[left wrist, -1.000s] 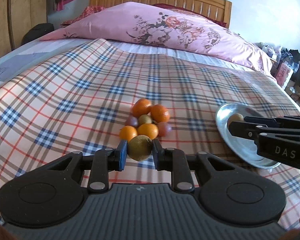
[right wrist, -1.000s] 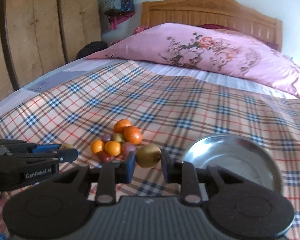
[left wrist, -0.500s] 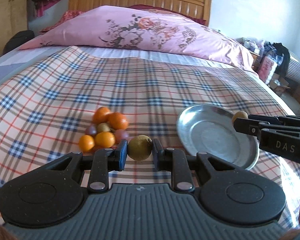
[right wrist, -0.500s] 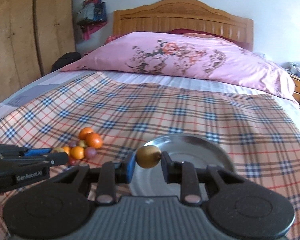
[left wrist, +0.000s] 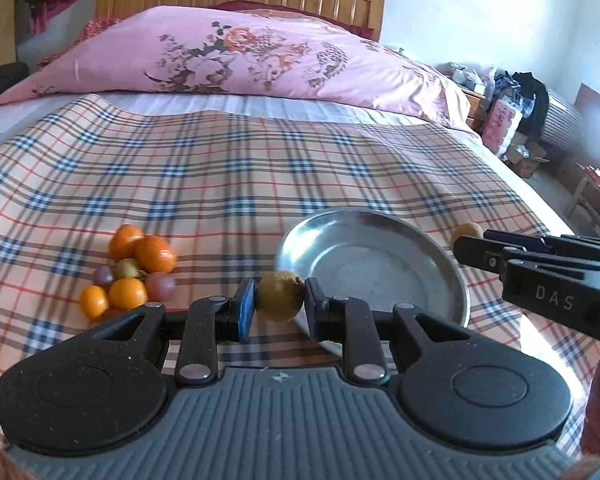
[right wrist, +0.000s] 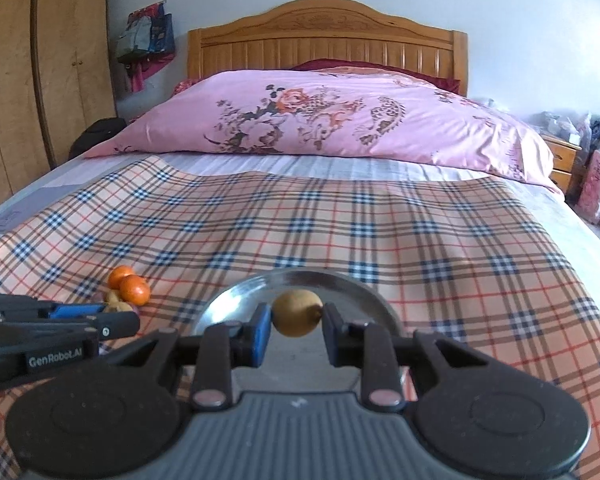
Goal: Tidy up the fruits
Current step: 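Carry both held fruits over the steel bowl with both tools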
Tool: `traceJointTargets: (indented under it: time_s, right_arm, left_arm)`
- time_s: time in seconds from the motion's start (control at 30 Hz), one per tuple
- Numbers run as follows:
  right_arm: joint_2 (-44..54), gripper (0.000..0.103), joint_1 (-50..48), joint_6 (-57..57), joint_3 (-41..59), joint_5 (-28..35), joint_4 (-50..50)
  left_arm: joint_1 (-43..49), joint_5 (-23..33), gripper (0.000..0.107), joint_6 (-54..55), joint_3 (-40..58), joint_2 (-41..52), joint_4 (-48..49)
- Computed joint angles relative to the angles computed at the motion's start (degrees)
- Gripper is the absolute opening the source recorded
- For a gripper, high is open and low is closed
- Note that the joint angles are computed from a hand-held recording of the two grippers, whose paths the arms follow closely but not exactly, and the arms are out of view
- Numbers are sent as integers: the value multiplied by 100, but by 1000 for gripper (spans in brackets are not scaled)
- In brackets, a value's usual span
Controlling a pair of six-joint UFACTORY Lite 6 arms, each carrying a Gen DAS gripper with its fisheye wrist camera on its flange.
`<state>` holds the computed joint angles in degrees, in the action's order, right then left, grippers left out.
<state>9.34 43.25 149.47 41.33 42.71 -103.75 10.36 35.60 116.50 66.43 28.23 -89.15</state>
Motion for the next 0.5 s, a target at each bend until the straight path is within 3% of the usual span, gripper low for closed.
traceJointTargets:
  time_s: [0.5]
  right_arm:
    - [-182, 25, -632, 459, -394, -304, -589]
  left_arm:
    - [-904, -471, 26, 131, 14, 189, -441]
